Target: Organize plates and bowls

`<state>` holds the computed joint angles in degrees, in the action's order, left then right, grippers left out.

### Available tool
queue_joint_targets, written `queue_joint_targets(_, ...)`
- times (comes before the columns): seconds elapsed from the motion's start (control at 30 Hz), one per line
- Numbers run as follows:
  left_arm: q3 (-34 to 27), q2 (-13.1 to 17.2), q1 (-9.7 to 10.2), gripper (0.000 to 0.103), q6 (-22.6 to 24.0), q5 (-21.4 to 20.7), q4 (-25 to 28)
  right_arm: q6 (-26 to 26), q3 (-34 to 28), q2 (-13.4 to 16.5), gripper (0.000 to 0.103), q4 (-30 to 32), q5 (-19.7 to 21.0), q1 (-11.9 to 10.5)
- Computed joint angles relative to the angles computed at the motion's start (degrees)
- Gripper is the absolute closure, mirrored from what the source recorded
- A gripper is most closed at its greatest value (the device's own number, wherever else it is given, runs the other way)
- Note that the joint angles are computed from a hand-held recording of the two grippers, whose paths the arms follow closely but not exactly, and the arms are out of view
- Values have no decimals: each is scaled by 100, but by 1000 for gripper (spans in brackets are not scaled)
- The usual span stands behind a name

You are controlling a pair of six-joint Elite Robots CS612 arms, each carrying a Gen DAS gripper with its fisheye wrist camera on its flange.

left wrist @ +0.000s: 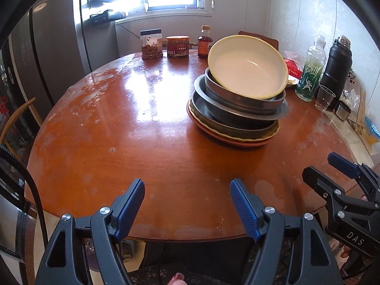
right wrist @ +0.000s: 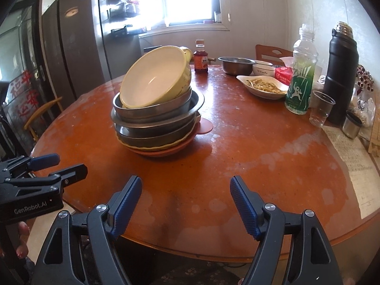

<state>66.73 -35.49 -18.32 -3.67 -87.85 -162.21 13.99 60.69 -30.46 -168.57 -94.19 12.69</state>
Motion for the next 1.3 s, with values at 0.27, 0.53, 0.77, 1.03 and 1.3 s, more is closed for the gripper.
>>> queue_joint_targets(0.27, 88, -43, -20, 29, 90, -86, -49, -44, 132, -52, 25, -149, -4, 19)
queue_joint_targets(0.53, 177, -85, -27, 29, 27, -98, -104, 27, 231, -95, 25, -264, 9, 10)
queue_joint_targets(0.77, 212, -106, -5, 29, -71, -122, -122, 116, 294, -121, 25, -357, -57, 12)
queue_joint_targets(1.03, 219, -114, 9, 29, -65, -142, -81, 101, 305, -128, 25, -383, -43, 14)
queue_joint_targets(1.3, 255, -131, 17, 29, -76, -138, -100, 103, 319, -138, 25, -395, -32, 18)
